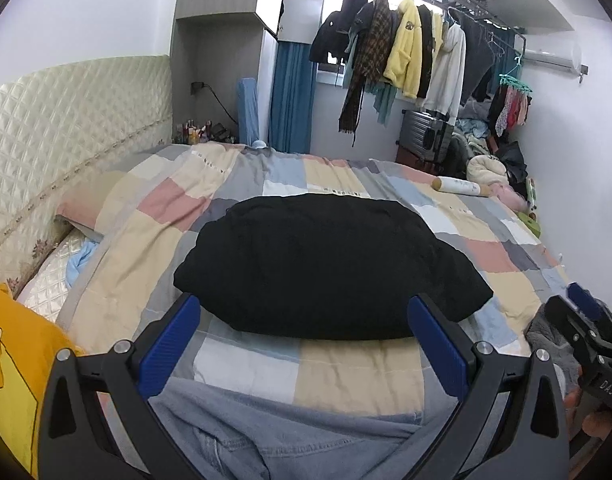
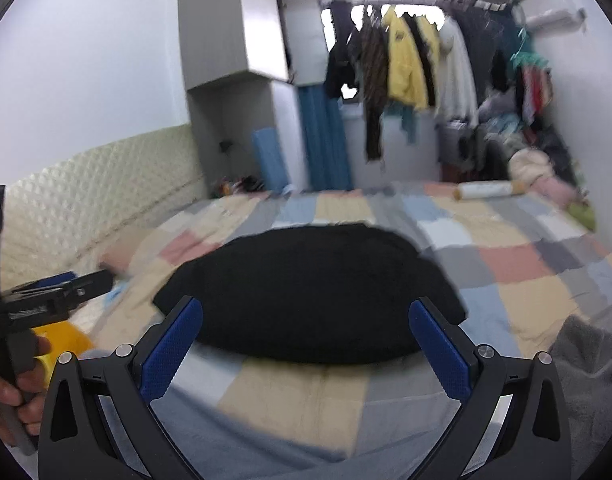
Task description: Fold large clothes
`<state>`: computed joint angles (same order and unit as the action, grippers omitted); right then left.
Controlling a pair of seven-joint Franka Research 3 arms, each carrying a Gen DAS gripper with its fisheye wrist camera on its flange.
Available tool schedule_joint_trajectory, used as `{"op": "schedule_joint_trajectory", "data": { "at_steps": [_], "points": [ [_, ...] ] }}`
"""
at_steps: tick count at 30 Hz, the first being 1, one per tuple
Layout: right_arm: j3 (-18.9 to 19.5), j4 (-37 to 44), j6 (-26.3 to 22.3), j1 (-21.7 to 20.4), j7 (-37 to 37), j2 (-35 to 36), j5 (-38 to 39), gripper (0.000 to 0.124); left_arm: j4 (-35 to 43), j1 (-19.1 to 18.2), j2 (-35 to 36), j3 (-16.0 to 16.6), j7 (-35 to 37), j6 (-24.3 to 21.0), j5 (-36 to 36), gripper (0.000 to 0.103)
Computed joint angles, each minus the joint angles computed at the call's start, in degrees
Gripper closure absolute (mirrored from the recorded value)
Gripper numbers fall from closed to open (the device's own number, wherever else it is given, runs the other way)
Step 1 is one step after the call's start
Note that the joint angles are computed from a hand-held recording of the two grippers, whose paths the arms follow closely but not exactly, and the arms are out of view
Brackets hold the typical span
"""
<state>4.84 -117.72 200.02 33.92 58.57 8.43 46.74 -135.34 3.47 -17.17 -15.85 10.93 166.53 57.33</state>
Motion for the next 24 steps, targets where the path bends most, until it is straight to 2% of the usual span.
{"op": "schedule_joint_trajectory", "data": {
  "at_steps": [2, 5, 13, 23, 24],
  "points": [
    [0.1, -0.1, 2.0, 0.2, 0.0, 1.0, 0.6, 0.021, 0.5, 0.2, 0.8, -0.9, -0.6, -2.7, 1.2, 0.0],
    [3.8, -2.4, 2.1, -5.3, 10.4, 1.1, -9.2, 0.021, 0.5, -0.4, 1.8, -0.2, -1.7, -2.6, 2.4, 0.0],
    [-2.7, 0.6, -1.4, 0.8, 5.1, 2.8, -3.1, 0.021, 0.7, -1.9, 3.2, 1.3, -1.7, -3.0, 2.1, 0.0],
    [-7.9, 2.9, -3.7, 6.2, 0.3, 3.9, 1.7, 0.021, 1.7, -3.0, 4.9, 2.3, 0.4, -2.6, 0.5, 0.0],
    [-9.4, 3.2, -4.0, 7.7, -0.7, 4.0, 2.7, 0.021, 1.8, -3.1, 5.0, 2.4, 0.6, -2.6, 0.1, 0.0]
  ]
}}
